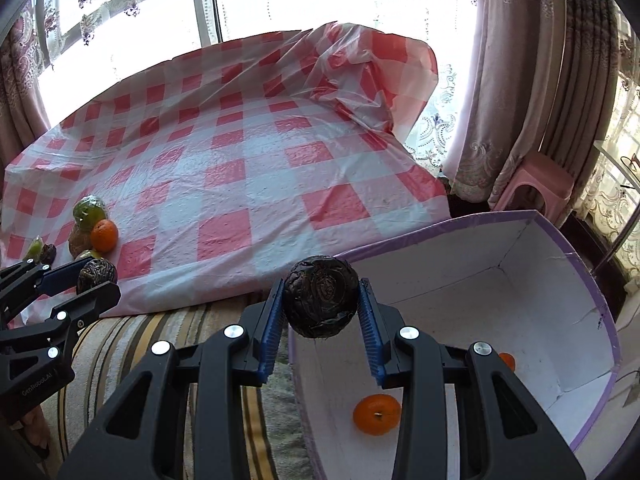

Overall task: Organize fruits
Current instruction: 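Carry both dark dried fruits over the white box, then open the left tool to drop its dried fruit while the right tool releases its own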

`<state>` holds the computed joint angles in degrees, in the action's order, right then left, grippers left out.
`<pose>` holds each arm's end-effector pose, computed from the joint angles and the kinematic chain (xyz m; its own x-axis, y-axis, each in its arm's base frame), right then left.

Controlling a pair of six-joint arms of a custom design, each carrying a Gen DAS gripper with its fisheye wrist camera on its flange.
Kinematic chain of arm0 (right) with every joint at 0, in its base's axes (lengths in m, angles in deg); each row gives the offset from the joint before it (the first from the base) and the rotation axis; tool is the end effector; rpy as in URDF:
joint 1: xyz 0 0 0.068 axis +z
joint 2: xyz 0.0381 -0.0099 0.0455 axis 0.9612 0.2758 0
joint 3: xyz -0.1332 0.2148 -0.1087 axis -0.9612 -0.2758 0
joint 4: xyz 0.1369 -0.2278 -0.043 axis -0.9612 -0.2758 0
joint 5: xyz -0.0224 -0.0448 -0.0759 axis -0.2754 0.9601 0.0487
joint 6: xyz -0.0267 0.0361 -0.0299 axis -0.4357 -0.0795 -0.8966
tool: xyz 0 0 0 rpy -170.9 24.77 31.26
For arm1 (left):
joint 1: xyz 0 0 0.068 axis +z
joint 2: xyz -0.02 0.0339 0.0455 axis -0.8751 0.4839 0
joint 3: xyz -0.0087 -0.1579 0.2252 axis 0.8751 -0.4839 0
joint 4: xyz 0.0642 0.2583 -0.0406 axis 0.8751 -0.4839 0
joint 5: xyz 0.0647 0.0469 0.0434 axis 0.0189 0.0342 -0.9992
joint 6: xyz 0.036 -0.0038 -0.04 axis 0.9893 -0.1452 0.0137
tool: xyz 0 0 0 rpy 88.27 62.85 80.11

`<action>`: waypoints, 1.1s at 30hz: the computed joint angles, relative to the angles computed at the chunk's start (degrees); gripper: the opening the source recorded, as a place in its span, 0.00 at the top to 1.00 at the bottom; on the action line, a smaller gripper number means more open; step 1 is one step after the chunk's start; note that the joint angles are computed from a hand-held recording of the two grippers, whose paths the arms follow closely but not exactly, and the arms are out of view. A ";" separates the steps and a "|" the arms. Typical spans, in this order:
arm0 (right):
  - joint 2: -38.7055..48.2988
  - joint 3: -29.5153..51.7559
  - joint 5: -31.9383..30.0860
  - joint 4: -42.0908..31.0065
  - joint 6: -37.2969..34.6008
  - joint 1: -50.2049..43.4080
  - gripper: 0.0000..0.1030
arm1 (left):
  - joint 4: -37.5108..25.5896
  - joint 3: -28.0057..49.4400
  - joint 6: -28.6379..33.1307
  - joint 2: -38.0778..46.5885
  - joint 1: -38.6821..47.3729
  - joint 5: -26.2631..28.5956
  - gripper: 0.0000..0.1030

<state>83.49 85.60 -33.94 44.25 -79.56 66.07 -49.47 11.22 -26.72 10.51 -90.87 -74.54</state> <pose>0.2165 -0.0253 0.2301 -0.7188 0.0623 -0.6925 0.0169 0.9973 0.0722 0.2220 -0.1235 0.2441 -0.6422 0.3344 -0.6897 0.4230 0.9050 0.0449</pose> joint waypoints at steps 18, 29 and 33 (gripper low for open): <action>8.69 2.07 -0.23 3.14 -6.73 -16.03 0.65 | 2.70 15.47 -0.25 20.33 -13.59 -1.63 0.61; 21.39 6.09 2.59 5.10 -11.92 -23.62 0.65 | -2.77 28.15 2.82 37.73 -19.12 1.15 0.61; 25.15 7.03 4.91 5.88 -13.77 -23.82 0.65 | -7.10 33.58 3.95 43.68 -19.84 2.34 0.61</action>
